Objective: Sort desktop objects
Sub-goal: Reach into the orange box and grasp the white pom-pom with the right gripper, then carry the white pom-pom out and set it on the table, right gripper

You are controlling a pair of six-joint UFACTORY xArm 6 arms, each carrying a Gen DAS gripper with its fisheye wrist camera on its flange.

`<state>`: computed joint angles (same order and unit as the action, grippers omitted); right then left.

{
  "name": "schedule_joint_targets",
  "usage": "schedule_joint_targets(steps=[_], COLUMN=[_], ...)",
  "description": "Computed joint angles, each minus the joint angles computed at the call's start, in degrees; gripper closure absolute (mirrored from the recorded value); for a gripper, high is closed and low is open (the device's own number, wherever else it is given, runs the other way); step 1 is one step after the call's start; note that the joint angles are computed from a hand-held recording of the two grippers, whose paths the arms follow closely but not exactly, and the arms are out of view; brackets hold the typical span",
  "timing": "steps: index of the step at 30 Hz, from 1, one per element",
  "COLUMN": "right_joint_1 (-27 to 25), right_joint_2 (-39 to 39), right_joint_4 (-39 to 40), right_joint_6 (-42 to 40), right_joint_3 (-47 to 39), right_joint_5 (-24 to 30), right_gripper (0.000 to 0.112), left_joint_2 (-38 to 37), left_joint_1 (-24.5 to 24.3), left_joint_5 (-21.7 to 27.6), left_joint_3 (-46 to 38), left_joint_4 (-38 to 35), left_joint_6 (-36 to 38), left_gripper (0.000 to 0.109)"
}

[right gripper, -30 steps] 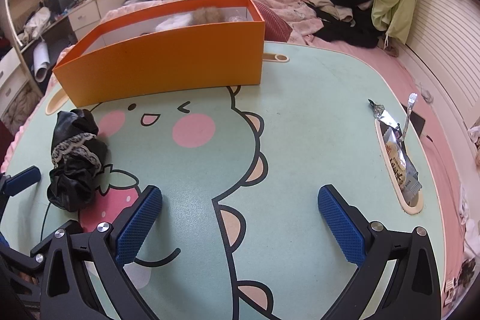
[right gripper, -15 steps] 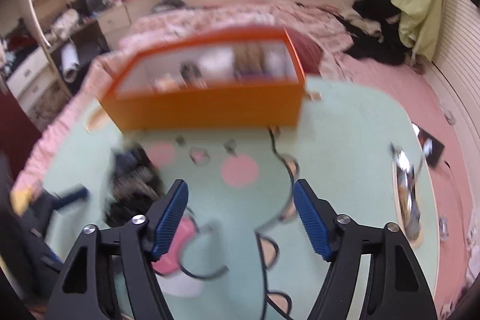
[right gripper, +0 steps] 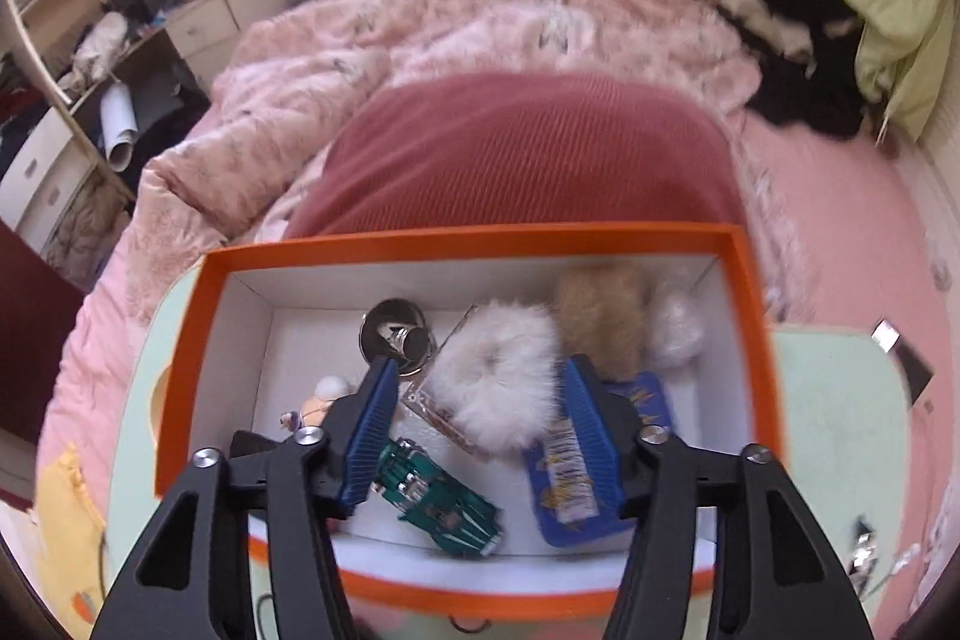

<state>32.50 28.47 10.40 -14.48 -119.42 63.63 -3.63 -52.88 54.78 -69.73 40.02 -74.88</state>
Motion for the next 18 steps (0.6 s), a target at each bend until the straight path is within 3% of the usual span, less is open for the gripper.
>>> schedule_joint_targets(steps=[2,5,10,13,16,18], right_joint_1=[-0.2,-0.7,-2.3,-4.4,-6.7,-7.2], right_joint_2=[4.3,1.8,-12.5,-22.6,-30.2,-33.0], right_joint_4=[-1.5,-0.5,7.0,13.7,14.4,10.9], right_joint_6=[2.8,2.5,-5.6,-12.9,-17.3,-17.4], right_joint_3=[-5.8,-2.0,15.4,26.6,36.4,41.9], right_joint_5=[3.9,1.4,-8.3,-10.6,-12.0,-13.1], right_gripper=[0.080,0.082,0.082,0.082,0.081,0.081], left_joint_2=[-0.2,-0.1,0.1,0.0,0.0,0.0], left_joint_1=[0.1,0.1,0.1,0.1,0.2,0.2], left_joint_5=[-0.3,-0.3,-0.2,-0.3,-0.3,-0.3], left_joint_3=[0.2,0.2,-0.1,0.1,0.1,0.1], left_joint_4=[0.0,0.1,0.2,0.2,0.2,0.2], left_joint_6=[0.0,0.0,-0.1,-0.1,-0.1,-0.1], left_gripper=[0.006,0.006,0.006,0.006,0.006,0.006])
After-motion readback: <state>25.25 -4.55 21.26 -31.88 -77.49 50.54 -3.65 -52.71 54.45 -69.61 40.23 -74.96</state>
